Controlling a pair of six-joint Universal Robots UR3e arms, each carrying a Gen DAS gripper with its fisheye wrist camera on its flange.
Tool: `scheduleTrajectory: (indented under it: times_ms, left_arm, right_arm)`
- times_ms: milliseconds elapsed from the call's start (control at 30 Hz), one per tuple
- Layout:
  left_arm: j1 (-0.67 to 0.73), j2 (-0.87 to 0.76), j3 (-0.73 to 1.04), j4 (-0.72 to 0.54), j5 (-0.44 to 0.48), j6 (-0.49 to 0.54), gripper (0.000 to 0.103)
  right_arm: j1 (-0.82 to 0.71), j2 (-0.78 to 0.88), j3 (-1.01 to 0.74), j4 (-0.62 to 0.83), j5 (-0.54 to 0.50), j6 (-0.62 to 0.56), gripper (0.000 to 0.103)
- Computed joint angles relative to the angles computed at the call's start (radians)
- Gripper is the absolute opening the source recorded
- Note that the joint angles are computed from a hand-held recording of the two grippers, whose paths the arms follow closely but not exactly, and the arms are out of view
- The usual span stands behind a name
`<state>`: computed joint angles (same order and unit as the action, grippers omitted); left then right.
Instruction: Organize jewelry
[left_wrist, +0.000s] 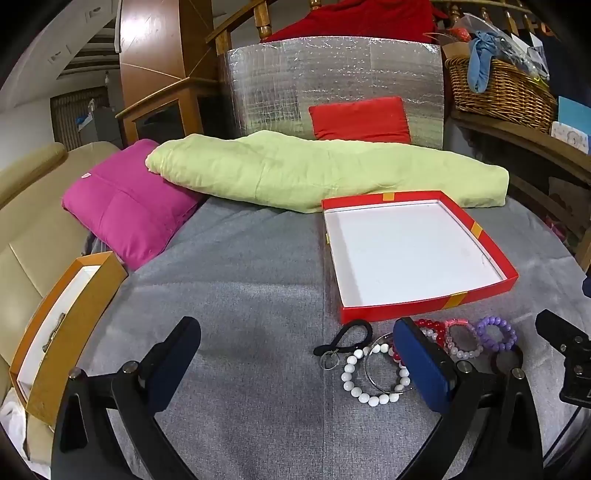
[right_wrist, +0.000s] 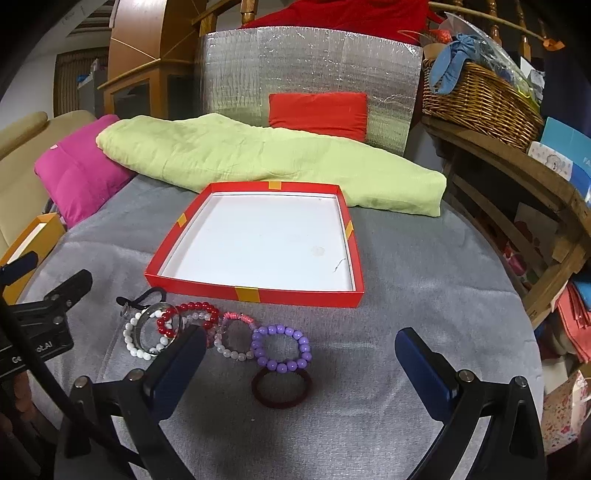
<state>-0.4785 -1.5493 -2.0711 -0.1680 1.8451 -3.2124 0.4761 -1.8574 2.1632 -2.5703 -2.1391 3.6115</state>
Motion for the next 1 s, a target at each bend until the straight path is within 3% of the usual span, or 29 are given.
scheduleTrajectory:
  times_ms: [1000]
  left_arm:
    - [-0.037,-0.033,0.026,-0.013,0.015,0.03,0.103]
  right_arm:
    - [-0.053,-0.063,0.016,0.08,0.002,0.023,0.103]
